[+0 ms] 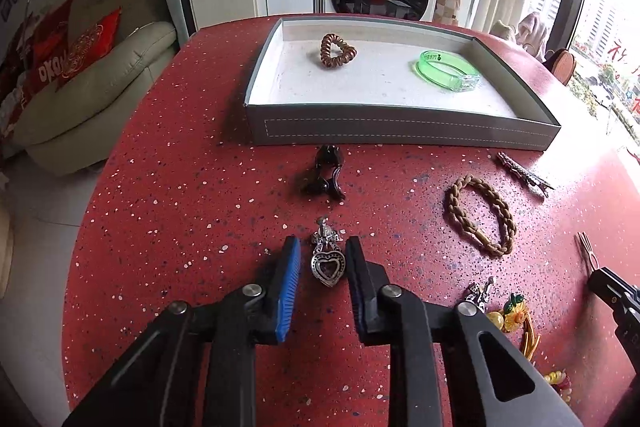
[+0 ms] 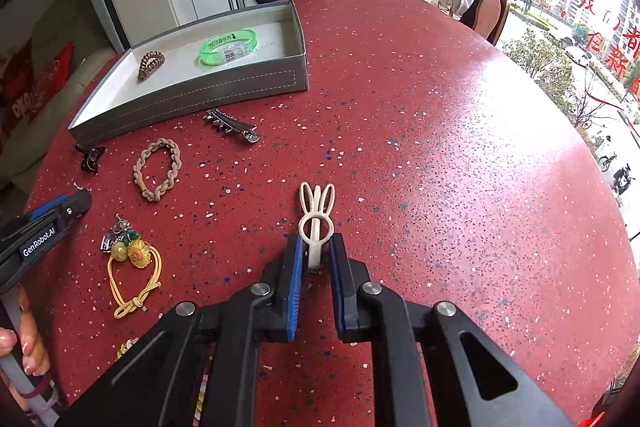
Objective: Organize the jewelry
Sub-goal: 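Grasp the cream bunny hair clip with the right tool while the left tool grasps the silver heart pendant, then carry both items into the tray and open both tools to release them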
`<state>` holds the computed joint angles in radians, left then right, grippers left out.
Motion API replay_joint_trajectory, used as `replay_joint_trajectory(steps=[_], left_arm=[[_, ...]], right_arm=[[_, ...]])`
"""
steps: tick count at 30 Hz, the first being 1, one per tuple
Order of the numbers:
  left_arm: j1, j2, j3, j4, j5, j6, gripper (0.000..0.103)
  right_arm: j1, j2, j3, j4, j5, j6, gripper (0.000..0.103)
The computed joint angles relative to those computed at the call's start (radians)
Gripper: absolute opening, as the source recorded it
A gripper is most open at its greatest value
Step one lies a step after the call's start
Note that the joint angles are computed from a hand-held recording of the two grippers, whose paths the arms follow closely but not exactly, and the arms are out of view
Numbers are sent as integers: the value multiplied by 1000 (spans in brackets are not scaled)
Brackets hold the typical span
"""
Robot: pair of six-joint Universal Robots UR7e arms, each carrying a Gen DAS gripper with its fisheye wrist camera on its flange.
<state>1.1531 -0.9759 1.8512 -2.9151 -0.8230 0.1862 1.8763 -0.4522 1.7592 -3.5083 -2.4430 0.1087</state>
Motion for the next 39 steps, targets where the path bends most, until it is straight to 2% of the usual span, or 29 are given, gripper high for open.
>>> replay_joint_trajectory(steps=[8,18,28,39], left_arm=[[25,-42,6,25,-119,4,36],[46,-101,9,73,-220,-18,36],[41,-108,-19,58,-231,-5,36],[36,-34,-172,82,-241,26,36]], right_arm=[[-2,-17,28,-80,67,-27,9],[7,-41,34,-105,132,-47,9],[7,-63,-4,-45,199,-61,9],[-7,-63,-169,115,263,-140,9]])
